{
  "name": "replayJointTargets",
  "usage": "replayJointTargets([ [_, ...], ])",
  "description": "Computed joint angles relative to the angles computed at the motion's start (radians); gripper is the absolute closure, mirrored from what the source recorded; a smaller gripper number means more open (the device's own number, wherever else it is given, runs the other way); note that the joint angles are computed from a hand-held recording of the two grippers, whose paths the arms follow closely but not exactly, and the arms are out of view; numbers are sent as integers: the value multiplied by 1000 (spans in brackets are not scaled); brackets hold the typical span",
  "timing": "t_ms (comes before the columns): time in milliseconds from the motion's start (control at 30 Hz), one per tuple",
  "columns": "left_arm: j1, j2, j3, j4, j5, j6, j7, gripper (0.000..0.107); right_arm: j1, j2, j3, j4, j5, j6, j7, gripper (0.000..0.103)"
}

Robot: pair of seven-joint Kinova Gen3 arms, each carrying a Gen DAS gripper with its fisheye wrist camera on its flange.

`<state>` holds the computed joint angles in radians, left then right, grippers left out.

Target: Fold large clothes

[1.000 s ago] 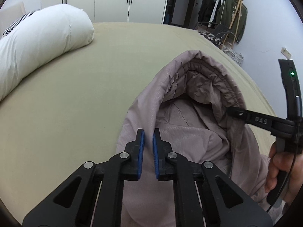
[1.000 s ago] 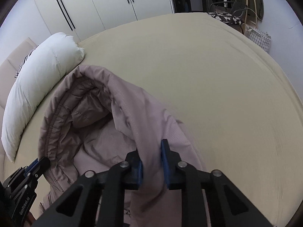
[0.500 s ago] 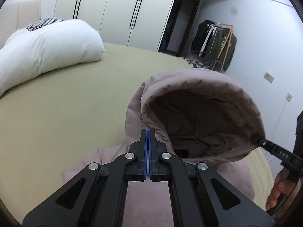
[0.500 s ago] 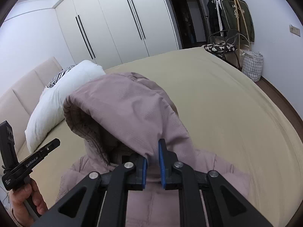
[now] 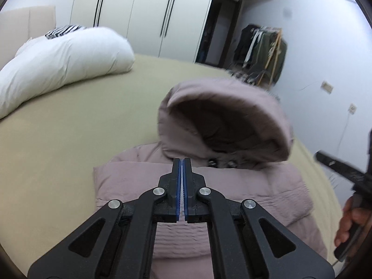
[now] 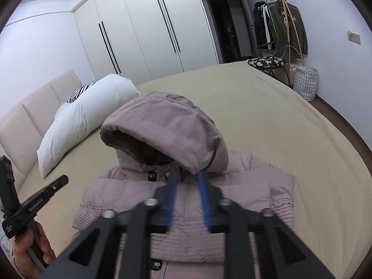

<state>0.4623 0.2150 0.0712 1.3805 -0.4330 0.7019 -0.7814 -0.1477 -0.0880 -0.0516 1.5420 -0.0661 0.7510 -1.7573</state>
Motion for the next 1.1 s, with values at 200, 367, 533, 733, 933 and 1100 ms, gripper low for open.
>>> replayJointTargets([
  [200,57,200,-139,-273,87,116,-179,70,-6,121,-83,-114,237,-33,-65,0],
  [367,68,276,-213,-378,194,135,-260,16,-233,291,48,-292,439,139,-77,5],
  [533,82,354,-240,-472,208,178,-313,16,-246,435,42,-457,495,286,-37,71],
  [733,6,437,-96,-638,6,267,-147,16,-179,296,-12,-316,459,137,-86,88],
  [933,-73,363,0,-490,-24,105,-105,78,-115,187,-59,-194,368,46,-84,89],
  [1100,137,216,-202,-258,-62,16,-36,94,-96,102,-69,-75,354,-10,-88,90],
])
